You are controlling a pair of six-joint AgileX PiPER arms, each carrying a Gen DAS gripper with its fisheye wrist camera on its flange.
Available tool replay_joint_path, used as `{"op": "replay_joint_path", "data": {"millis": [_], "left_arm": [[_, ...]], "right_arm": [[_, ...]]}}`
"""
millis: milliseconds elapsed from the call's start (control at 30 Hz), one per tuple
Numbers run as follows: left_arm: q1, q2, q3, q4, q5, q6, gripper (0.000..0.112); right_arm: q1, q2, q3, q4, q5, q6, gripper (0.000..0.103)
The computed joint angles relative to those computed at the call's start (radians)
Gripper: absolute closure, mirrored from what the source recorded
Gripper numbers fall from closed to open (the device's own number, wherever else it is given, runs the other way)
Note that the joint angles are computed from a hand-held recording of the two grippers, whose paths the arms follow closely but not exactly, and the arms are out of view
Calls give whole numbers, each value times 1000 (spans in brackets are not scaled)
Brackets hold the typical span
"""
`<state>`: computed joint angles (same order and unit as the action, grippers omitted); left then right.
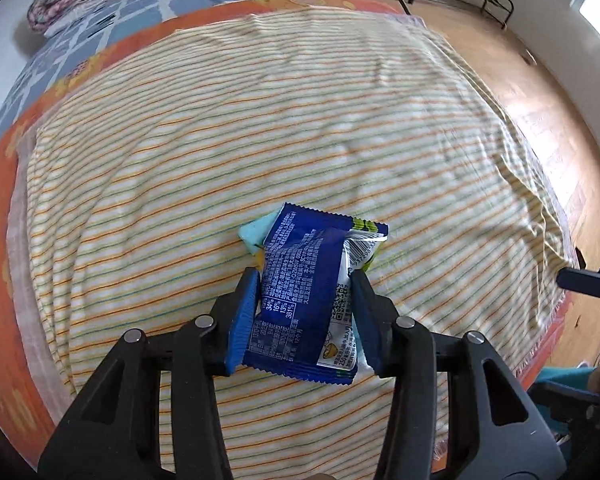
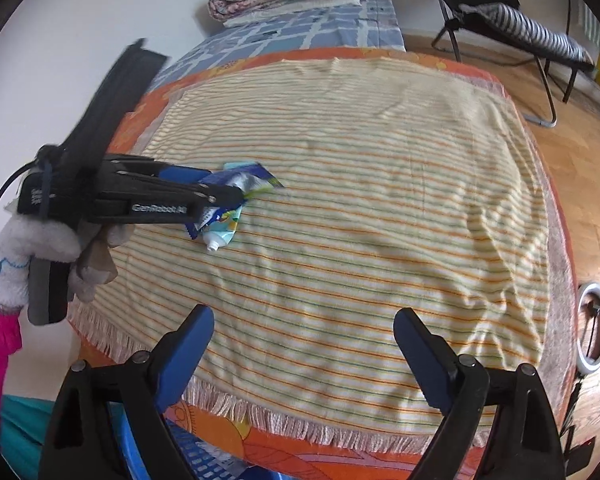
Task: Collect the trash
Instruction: 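Grasp the blue snack packet with the left tool while the right tool grasps the lotion tube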
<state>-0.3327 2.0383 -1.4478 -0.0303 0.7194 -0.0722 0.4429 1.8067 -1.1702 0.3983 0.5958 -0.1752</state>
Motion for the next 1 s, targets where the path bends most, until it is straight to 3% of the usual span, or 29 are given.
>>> {"op": "replay_joint_path", "data": {"millis": [133,367,667,1000], "left_arm": [[31,-20,36,-15,-22,16,67],[90,-68,131,3,-68,18,68],[164,-157,258,18,-114,44,68],[210,-207,343,-12,-153,87,68]], "right_arm": [[-13,48,-43,55,22,-25,12],[24,154,-177,94,59,-25,23],[104,328,-446,-59,120,171,43],[167,510,-733,-218,248,336,50]]}}
